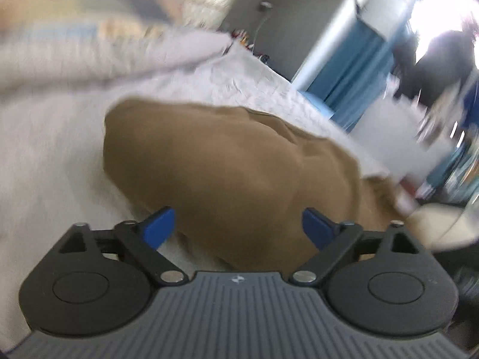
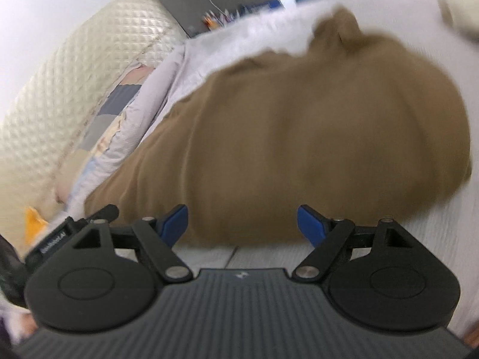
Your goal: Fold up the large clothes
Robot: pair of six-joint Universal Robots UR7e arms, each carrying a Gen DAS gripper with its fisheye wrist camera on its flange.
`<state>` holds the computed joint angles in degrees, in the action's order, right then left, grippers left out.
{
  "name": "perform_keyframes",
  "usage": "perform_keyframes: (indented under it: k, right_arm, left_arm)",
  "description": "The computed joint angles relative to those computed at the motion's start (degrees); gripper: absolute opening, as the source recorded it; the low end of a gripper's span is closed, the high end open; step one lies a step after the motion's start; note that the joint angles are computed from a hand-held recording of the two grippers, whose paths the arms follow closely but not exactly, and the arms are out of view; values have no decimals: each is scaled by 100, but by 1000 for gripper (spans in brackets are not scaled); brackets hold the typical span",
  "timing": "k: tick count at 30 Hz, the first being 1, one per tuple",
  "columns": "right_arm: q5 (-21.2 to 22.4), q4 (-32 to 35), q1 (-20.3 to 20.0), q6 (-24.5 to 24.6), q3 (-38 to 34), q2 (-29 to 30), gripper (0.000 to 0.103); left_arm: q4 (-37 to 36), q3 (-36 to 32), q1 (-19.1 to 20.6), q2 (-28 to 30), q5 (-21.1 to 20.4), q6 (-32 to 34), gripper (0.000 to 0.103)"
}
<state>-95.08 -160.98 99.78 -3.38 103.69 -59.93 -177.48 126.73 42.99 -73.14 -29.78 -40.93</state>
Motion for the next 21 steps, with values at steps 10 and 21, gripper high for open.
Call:
perform_keyframes:
  k: [10,21]
  right_arm:
    - [897,-112,-505,2152,126,69,89]
    - [685,-1195,-678,3589,505,180,90]
  left_arm:
    - [-1486,565,700,-294,-1235,-1554,98]
    - [-2965,383,1390,391,-1971,-1664,97]
